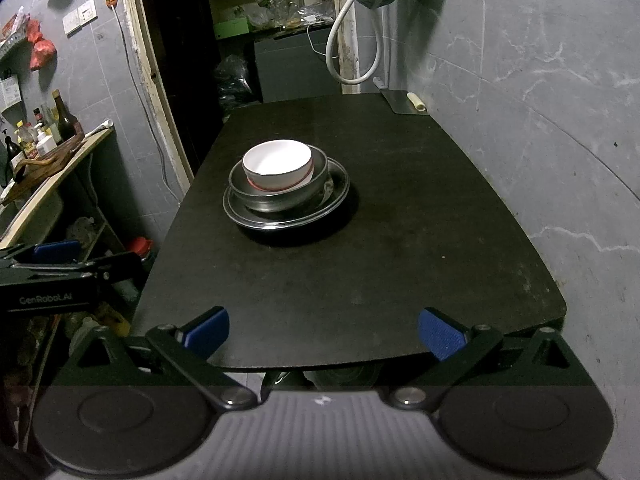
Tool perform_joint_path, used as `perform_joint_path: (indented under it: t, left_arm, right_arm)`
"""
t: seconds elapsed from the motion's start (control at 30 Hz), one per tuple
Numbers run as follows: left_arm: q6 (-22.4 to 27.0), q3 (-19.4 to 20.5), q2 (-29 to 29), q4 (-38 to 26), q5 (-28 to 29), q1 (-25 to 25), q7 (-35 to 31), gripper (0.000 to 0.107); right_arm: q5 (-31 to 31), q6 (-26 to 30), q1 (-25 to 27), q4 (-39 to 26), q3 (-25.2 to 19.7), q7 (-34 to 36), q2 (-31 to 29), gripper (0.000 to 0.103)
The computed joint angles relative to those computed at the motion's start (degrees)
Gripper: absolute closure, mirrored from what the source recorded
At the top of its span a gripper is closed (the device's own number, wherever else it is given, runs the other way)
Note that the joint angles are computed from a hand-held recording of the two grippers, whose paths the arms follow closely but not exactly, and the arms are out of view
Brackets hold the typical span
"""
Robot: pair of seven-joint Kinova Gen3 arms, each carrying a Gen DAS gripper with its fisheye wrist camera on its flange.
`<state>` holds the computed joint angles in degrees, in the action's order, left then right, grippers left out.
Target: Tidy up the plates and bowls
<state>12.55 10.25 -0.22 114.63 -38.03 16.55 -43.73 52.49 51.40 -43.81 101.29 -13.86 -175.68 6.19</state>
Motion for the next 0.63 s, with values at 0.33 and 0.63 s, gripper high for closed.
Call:
perform_joint_path:
  t: [0.33,0.63]
  left_arm:
    - [0.05,-0.97,0.45,-0.79,5.96,-0.31,-6.00,0.005]
    - [-0.04,-1.68,0.82,-1.40,11.48,-0.53,-12.26,0.005]
  right_arm:
    - [-0.62,0.05,0.17,-0.68,0.42,0.76,0.54,0.000]
    - [-1.12,0.15,0.15,-1.33,0.78,1.19,1.08,0.000]
